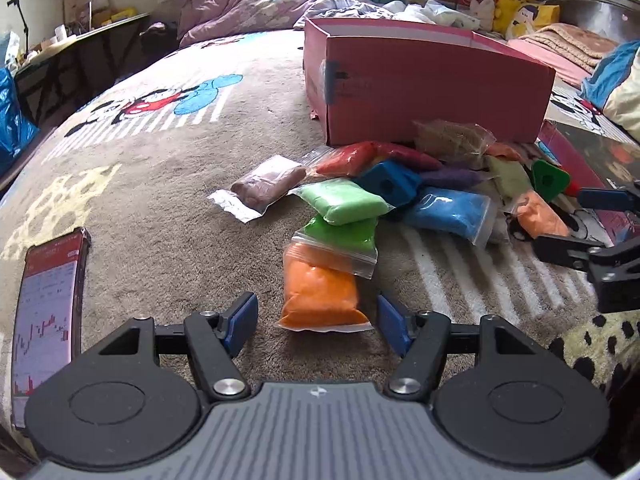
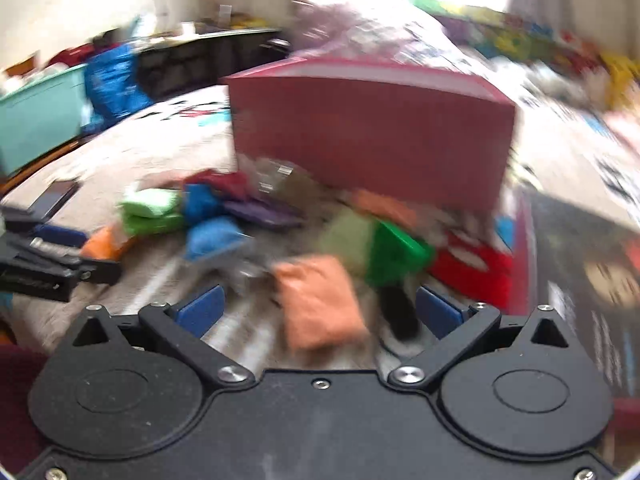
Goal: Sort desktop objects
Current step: 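Grasp the orange clay packet with the left gripper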
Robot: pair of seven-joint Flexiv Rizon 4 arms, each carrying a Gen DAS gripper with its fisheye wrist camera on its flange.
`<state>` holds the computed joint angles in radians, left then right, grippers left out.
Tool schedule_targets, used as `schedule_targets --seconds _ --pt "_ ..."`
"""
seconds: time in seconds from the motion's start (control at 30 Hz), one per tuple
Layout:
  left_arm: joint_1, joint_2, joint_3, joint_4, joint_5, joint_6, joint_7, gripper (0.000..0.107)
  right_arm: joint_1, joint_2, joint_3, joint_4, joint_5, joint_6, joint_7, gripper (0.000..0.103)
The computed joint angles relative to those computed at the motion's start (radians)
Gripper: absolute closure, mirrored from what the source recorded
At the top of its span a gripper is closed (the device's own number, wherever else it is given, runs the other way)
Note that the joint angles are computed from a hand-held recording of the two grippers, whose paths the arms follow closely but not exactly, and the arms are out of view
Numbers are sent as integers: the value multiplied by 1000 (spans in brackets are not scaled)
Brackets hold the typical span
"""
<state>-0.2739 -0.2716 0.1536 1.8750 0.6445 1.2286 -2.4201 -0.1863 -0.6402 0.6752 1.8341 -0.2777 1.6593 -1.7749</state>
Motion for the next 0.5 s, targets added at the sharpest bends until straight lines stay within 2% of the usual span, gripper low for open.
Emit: schedule_targets --seconds 0.07,0.1,0.17,0.27,0.5 --pt "3 -1 0 4 -4 9 -4 42 -27 -29 38 -21 -10 -31 -19 10" --pt "4 -3 1 4 -4 13 -7 42 -44 -43 62 -34 -5 -56 -28 21" --pt "3 -7 5 2 -4 18 -16 42 -73 -69 103 -62 17 -108 -54 33" --pt "3 -13 11 -3 -6 24 -28 42 -73 -85 121 -73 41 -103 -109 33" --pt "-14 -29 26 -33 15 -4 -50 42 -34 -75 88 -54 78 -51 -165 32"
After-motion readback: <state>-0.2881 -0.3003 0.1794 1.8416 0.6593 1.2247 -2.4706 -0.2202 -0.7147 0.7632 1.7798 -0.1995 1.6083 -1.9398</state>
